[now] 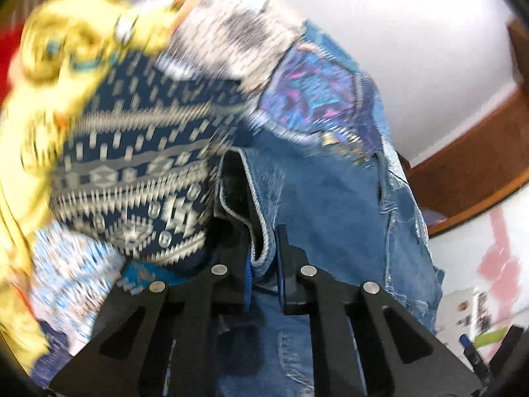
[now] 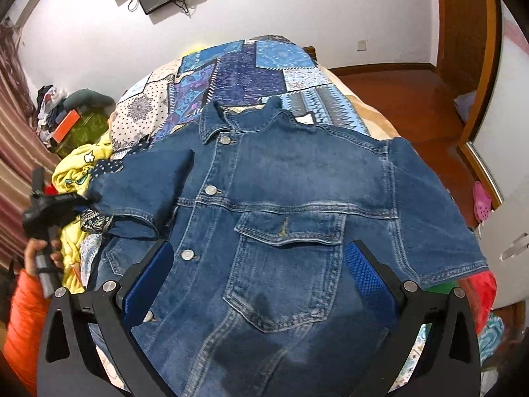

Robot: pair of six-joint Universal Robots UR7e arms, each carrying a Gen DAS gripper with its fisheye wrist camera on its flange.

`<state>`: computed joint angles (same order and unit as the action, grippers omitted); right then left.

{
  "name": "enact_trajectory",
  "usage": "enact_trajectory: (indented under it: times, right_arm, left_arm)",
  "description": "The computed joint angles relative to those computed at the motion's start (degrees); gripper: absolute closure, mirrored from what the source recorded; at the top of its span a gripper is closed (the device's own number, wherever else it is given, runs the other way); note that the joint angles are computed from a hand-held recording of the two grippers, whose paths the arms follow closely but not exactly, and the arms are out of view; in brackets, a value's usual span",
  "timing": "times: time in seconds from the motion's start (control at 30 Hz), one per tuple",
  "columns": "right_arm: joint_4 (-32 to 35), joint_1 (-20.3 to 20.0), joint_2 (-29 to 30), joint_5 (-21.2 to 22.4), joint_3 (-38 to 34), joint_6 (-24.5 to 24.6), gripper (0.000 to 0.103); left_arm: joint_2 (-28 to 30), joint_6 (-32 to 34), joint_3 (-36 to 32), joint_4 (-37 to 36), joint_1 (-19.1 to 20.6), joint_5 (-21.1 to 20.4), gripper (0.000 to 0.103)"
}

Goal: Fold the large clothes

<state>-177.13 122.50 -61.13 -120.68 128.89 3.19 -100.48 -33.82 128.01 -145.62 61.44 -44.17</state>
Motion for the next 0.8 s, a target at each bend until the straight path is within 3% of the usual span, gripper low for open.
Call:
enact_trajectory:
  times: [0.2, 0.4, 0.57, 0.8]
  right_arm:
    - [-1.48, -1.37, -3.31, 1.32, 1.98, 0.76, 0.0]
    - [-3.54, -2.2, -5.7, 0.97, 3.24, -0.58, 0.0]
    - [-4.79, -3.6, -8.04, 0.54, 4.91, -0.82, 0.0]
    - [-4.47, -6.83, -11.88, -1.39, 7.39, -0.93, 0.0]
  left_arm:
    - [4.76, 4.14, -4.51, -1.78, -8.48, 3.76, 0.095]
    - [13.44, 11.07, -8.61, -8.69, -14.16, 1.71, 0.096]
    - [23.5, 14.84, -13.59, -11.6, -15.28, -2.65, 0.097]
    - [35.26, 14.05, -18.26, -11.22, -14.92, -9.85, 0.097]
